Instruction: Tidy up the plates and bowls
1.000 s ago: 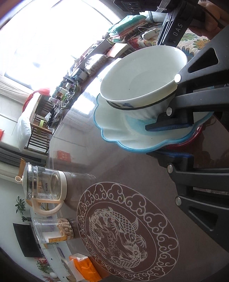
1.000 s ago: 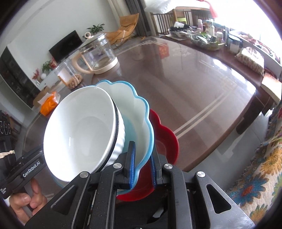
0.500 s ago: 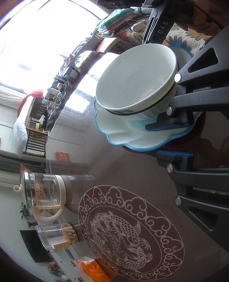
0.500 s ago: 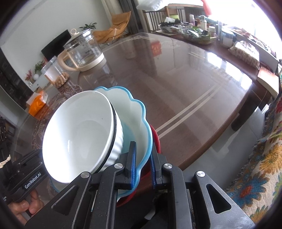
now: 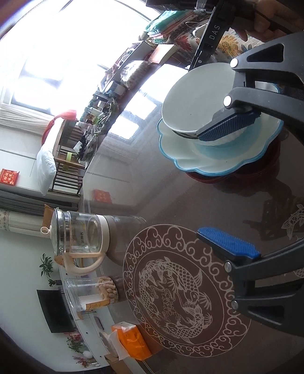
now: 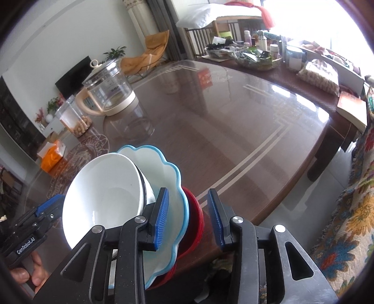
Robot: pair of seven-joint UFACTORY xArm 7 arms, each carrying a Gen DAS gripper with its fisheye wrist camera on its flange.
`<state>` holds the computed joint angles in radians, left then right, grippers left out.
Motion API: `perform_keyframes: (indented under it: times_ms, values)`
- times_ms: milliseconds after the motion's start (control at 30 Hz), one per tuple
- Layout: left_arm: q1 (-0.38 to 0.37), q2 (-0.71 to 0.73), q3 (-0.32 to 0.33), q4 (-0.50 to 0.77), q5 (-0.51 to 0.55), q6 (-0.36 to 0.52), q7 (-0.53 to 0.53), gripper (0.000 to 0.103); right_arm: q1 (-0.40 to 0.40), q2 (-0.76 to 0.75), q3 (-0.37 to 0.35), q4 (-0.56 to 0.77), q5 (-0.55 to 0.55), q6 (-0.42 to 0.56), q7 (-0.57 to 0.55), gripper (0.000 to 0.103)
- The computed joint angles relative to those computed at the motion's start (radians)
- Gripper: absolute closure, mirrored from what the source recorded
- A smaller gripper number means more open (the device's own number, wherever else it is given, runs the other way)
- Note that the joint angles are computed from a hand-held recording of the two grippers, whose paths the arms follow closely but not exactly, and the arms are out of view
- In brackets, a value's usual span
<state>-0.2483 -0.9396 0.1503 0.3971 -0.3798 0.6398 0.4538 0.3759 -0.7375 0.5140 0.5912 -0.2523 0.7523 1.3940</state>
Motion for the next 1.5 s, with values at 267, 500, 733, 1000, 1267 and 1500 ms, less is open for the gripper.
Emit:
perform_keyframes:
  times_ms: [267, 500, 733, 1000, 1267, 1500]
  values:
    - [0.048, -0.054, -0.03, 0.002, 0.067, -0.014, 0.003, 0.02, -0.013, -0.036, 0.021, 0.019, -0.014, 0.036, 0.03, 0.048]
    - [0.118, -0.268, -0.045, -0.055, 0.179, 0.044, -0.01, 0.007, -0.03, -0.108, 0.098, 0.113, -0.019, 0.218, 0.072, 0.035]
    - [0.174, -0.493, 0.017, -0.042, 0.217, 0.415, -0.01, 0.007, -0.04, -0.056, 0.333, 0.317, 0.031, 0.474, 0.226, 0.032]
    - [0.275, -0.744, 0.044, -0.062, 0.263, 0.714, -0.004, 0.007, -0.235, -0.013, 0.656, 0.578, 0.044, 0.676, 0.289, 0.031]
    - [0.299, -0.847, 0.067, -0.027, 0.306, 0.743, 0.013, 0.007, -0.368, -0.098, 0.726, 0.692, 0.098, 0.764, 0.171, 0.03]
    - [0.291, -0.836, 0.081, 0.006, 0.307, 0.783, 0.001, 0.007, -0.441, -0.179, 0.745, 0.746, 0.178, 0.791, 0.098, 0.028]
